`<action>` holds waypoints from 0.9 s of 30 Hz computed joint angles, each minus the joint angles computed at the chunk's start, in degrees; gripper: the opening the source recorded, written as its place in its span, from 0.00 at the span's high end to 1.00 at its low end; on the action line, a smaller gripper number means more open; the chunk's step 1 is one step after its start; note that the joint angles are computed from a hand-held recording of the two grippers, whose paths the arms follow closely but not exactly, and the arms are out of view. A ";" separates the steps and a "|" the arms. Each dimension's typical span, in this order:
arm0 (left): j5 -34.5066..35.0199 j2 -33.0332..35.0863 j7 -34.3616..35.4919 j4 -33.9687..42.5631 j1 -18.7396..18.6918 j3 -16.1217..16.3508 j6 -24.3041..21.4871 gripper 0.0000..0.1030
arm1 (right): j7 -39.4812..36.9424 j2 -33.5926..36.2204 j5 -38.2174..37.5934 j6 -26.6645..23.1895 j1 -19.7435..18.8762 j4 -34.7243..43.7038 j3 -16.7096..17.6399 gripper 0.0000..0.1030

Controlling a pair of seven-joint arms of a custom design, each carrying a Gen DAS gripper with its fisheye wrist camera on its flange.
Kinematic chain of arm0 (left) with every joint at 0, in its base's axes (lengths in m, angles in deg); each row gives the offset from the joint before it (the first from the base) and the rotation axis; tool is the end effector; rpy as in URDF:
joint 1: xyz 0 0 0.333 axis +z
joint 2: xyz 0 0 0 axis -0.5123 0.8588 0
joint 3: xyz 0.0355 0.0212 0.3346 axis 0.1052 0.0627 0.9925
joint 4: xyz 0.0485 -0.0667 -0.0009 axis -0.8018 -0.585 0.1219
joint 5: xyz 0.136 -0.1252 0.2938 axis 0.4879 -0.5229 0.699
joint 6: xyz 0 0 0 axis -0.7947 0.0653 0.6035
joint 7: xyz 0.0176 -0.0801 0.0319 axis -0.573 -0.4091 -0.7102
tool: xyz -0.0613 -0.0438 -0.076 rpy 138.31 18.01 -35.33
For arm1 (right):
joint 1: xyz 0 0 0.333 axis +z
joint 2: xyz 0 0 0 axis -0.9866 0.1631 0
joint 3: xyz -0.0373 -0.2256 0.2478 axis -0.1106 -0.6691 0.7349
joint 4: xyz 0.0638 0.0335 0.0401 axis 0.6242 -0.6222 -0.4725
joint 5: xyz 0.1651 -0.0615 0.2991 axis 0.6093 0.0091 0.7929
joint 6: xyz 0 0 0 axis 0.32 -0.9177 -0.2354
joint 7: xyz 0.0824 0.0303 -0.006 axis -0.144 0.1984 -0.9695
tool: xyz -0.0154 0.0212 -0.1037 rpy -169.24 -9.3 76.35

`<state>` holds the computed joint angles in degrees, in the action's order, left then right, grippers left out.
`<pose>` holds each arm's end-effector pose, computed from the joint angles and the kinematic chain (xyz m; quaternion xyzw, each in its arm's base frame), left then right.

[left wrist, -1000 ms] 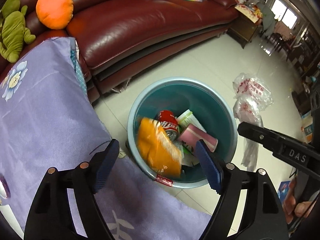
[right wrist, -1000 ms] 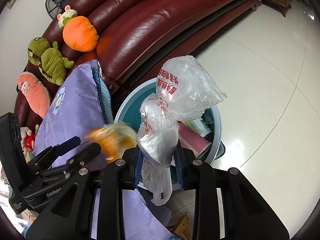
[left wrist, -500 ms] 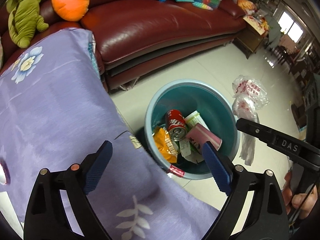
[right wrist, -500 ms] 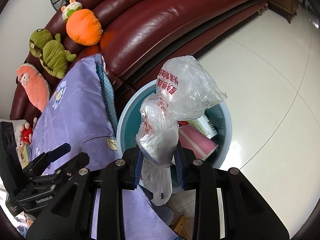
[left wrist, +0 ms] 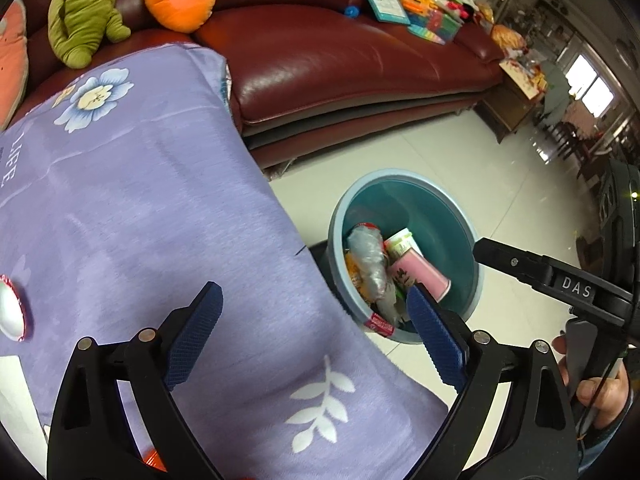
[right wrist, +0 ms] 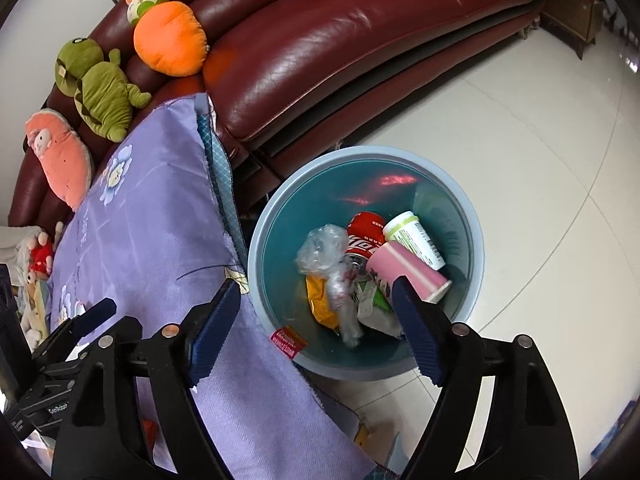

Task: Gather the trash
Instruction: 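Carry wrapper and plastic bag over the bin and open both tools, then move both tools back to the table toward the tissue and packet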

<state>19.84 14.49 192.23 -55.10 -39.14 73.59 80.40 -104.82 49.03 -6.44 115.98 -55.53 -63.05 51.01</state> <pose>0.6110 -0.2045 0.4369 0.3661 -0.8950 0.2547 0.0114 0.4622 0.2967 0.4370 -0.3349 0.9092 -0.1098 0.2217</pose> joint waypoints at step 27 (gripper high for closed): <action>-7.43 -4.38 7.04 -0.42 14.89 5.95 -3.78 0.07 | -19.33 20.79 7.12 -18.64 10.45 38.98 1.43 0.25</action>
<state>12.41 10.12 199.27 -55.51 -24.25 79.54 76.63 -124.14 69.82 0.67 97.34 -45.08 -24.07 52.44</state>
